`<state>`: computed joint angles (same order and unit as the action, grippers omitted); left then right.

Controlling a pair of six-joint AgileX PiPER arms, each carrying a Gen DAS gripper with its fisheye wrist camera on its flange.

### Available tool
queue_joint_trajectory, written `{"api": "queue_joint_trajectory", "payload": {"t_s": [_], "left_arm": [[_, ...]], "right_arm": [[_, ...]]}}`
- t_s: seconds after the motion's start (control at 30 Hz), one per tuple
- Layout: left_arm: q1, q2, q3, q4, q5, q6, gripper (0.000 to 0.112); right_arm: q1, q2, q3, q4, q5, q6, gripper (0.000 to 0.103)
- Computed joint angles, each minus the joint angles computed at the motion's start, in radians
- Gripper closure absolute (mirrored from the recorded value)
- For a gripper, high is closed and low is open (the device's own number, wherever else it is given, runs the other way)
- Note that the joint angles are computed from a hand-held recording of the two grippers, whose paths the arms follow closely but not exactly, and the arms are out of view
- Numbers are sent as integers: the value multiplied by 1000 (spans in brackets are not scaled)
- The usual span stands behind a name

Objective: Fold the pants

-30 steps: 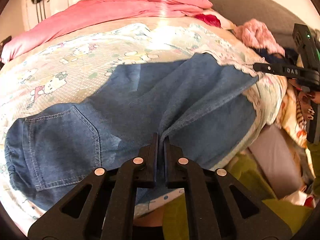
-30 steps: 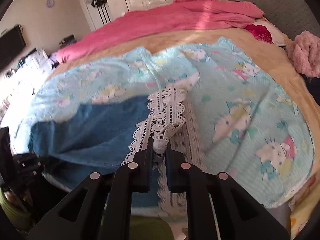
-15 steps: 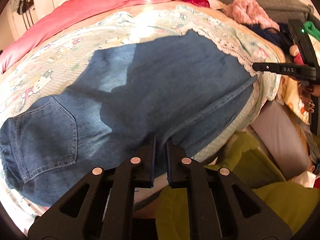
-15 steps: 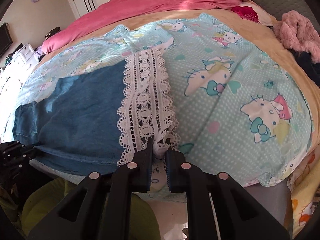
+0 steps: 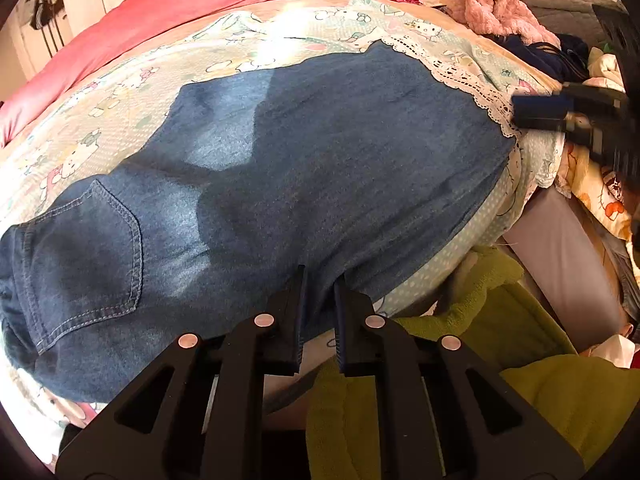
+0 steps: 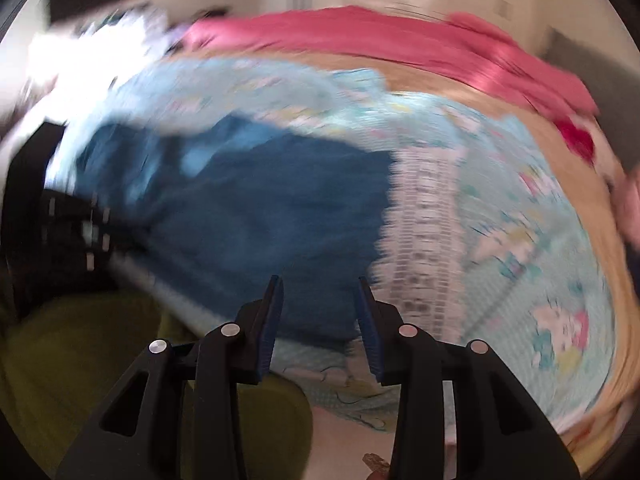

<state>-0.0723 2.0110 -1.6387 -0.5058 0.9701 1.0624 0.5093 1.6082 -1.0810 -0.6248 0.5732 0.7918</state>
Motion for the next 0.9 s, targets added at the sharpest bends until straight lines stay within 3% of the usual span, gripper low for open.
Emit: {"api": "queue_joint_trajectory", "payload": {"t_s": [0.13, 0.27, 0.3, 0.33, 0.43, 0.67, 0.73, 0.8, 0.9], "left_arm": [[0, -1, 3, -1, -1, -2, 108], [4, -6, 2, -10, 7, 8, 108], [7, -6, 0, -14, 11, 11, 108], [9, -8, 0, -15, 14, 13, 108], [13, -11, 2, -17, 23, 24, 106], [5, 2, -11, 8, 45, 26, 103], [9, 0, -12, 7, 60, 36, 97], [26, 5, -30, -7, 109, 45, 73], [87, 15, -90, -66, 177, 44, 72]], "right_arm": [[118, 104, -61, -107, 48, -67, 68], [130, 179, -130, -116, 56, -151, 71], [122, 198, -150, -99, 57, -186, 81], [109, 209, -164, -44, 58, -241, 101], [74, 208, -189, 110, 55, -369, 101], [59, 217, -171, 185, 45, -422, 98], [45, 219, -183, 245, 47, -468, 92], [16, 188, -170, 354, 29, -549, 82], [-47, 90, -97, 440, -48, -582, 79]]}}
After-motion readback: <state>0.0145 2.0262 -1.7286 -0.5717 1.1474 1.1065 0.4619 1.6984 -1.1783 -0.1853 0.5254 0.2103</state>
